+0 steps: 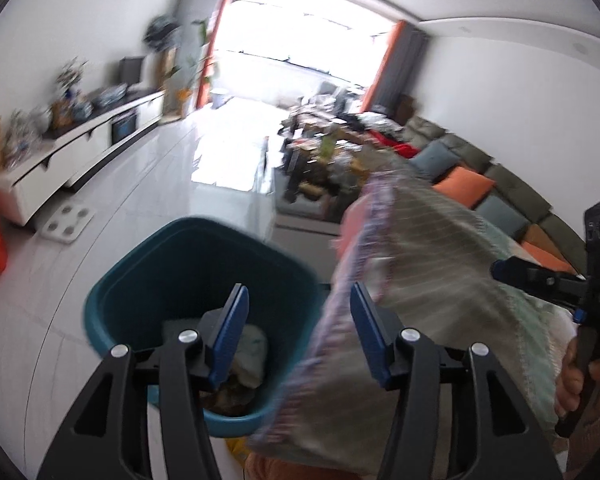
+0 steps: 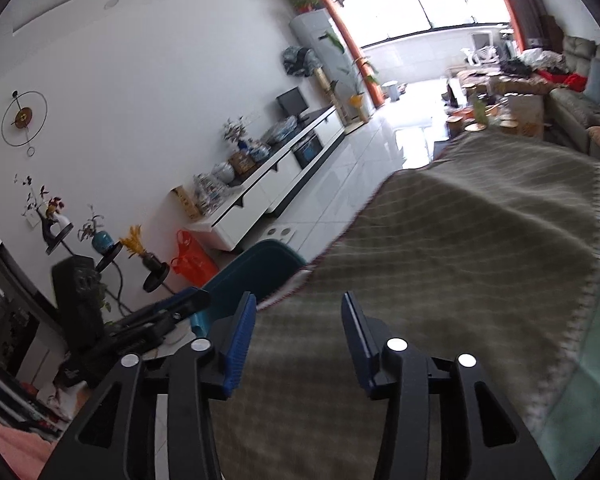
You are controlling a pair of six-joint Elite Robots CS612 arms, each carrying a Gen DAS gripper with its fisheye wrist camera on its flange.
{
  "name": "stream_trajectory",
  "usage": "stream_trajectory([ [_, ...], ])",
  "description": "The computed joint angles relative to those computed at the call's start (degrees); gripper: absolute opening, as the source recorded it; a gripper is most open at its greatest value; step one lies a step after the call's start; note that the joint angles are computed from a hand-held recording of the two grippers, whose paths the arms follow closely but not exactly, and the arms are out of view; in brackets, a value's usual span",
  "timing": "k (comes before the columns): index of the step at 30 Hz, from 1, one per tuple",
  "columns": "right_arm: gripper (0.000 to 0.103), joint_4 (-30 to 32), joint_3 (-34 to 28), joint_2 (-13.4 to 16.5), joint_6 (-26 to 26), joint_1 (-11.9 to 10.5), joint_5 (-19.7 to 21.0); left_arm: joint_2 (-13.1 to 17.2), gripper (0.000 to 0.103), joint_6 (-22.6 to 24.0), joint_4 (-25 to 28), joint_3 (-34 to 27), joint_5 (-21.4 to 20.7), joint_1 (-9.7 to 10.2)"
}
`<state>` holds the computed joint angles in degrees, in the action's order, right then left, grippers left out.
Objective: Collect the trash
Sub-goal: 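Move both open tools back over the trash on the bed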
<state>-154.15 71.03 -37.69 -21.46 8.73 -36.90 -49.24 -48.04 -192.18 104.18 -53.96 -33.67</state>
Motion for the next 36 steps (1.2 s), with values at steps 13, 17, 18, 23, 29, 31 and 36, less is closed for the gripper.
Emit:
stream_trajectory([
  [13, 0.051, -16.22, 7.6, -3.06, 9.03, -6.4, -6.62, 5.41, 0.056, 16.29, -2.74, -11.47, -12.29, -2.31],
  [17, 0.052, -20.9, 9.12, -3.5, 13.43, -8.34, -10.04, 7.35, 0.056, 19.34, -0.83, -15.51, -16.18, -2.74],
  [18, 0.052, -21.43, 9.23, -3.47, 14.2, -8.66, -10.52, 7.91, 0.056, 20.01, -0.24, -16.66, -17.3, -2.76],
  [23, 0.055, -24.59, 10.49, -3.53, 17.68, -10.68, -14.07, 10.41, 0.056, 22.66, 3.52, -22.26, -21.97, -2.86],
  [29, 0.06, -24.78, 11.35, -3.3, 19.37, -12.19, -18.24, 12.51, 0.056, 25.52, 7.65, -27.32, -26.59, -3.2],
  [31, 0.065, -23.98, 11.36, -3.19, 19.71, -12.47, -18.77, 13.37, 0.056, 26.29, 9.5, -29.33, -27.66, -3.29],
  [36, 0.07, -21.74, 11.24, -2.86, 19.15, -12.98, -19.04, 15.37, 0.056, 25.98, 14.39, -34.22, -30.54, -2.88],
])
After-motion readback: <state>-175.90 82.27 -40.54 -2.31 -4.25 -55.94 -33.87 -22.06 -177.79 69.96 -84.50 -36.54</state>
